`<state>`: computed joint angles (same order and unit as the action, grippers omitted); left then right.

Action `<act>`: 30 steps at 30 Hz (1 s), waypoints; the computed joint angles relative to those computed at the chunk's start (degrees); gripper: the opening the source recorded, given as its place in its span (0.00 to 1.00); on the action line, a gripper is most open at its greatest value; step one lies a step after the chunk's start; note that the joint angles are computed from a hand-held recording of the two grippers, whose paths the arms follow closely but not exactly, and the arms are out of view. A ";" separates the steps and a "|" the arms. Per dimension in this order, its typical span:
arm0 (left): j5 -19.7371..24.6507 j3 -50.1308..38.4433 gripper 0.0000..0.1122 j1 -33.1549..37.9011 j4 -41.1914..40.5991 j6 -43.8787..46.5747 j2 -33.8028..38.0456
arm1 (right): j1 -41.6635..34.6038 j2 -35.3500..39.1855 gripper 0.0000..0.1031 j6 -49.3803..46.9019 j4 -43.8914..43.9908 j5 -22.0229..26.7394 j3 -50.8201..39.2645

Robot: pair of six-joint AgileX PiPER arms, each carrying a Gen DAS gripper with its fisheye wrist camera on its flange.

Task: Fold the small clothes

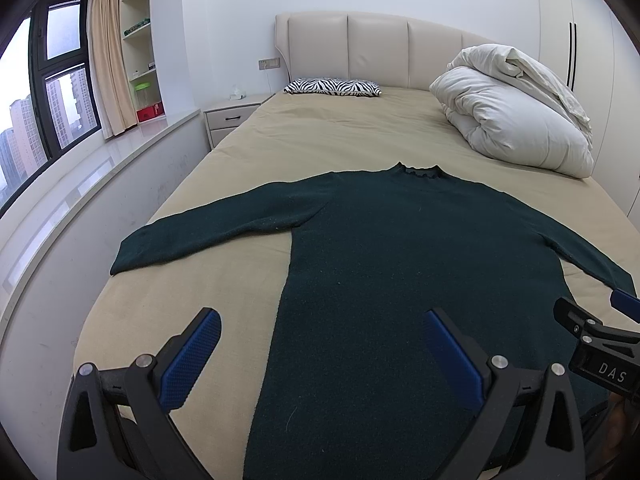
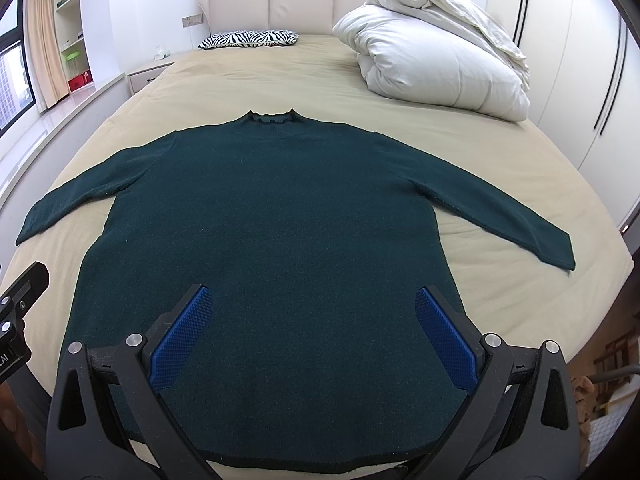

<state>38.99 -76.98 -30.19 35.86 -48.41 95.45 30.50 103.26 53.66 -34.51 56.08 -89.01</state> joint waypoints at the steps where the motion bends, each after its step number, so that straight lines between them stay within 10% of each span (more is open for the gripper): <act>1: 0.03 -0.03 0.92 0.01 -0.04 0.04 0.00 | 0.04 -0.04 1.00 0.11 -0.09 -0.05 0.08; 25: 0.10 -0.92 0.92 1.02 -2.59 2.21 0.42 | -0.08 -0.17 1.00 0.07 0.03 -0.32 0.34; 30: 0.94 -2.91 0.92 2.39 -8.49 6.41 2.23 | -3.92 -3.65 1.00 1.03 2.16 -6.60 5.40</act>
